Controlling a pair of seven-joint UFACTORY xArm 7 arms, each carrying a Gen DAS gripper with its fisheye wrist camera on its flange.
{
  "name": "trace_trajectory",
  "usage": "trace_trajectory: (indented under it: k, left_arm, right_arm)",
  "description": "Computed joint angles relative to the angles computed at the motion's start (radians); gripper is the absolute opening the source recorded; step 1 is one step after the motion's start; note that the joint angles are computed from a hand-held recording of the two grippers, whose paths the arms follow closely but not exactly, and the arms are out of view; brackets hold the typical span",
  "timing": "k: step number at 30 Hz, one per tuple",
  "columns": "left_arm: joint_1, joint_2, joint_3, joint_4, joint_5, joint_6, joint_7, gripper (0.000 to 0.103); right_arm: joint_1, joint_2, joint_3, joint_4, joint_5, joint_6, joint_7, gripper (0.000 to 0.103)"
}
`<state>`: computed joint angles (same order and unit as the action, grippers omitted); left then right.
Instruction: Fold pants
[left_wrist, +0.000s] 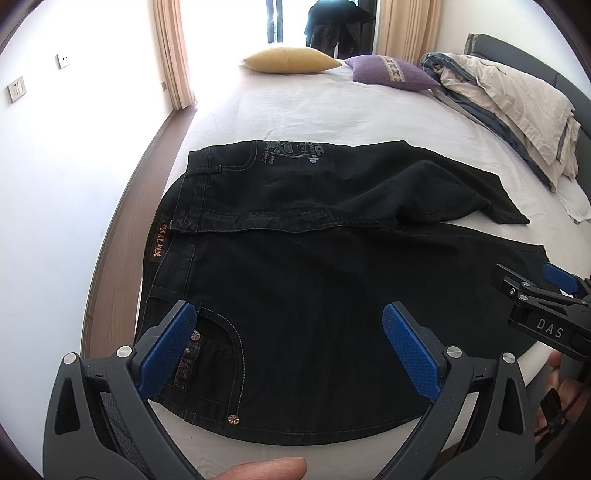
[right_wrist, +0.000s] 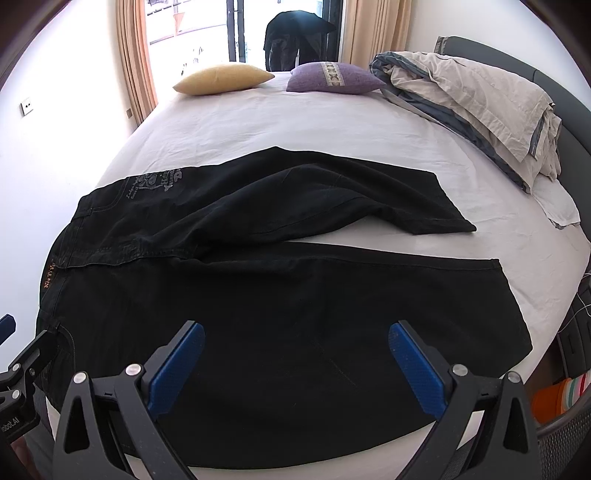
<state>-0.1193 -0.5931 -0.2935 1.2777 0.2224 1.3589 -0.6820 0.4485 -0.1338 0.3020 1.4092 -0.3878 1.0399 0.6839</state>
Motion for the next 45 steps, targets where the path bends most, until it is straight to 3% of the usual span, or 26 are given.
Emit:
trace_trajectory:
  k: [45]
  left_arm:
    - [-0.010,-0.011,0.002,-0.028,-0.017,-0.002,-0.013,0.103]
  right_arm:
    - [0.016,0.020,-0.005,0.001,0.010,-0.011,0.002,0.102]
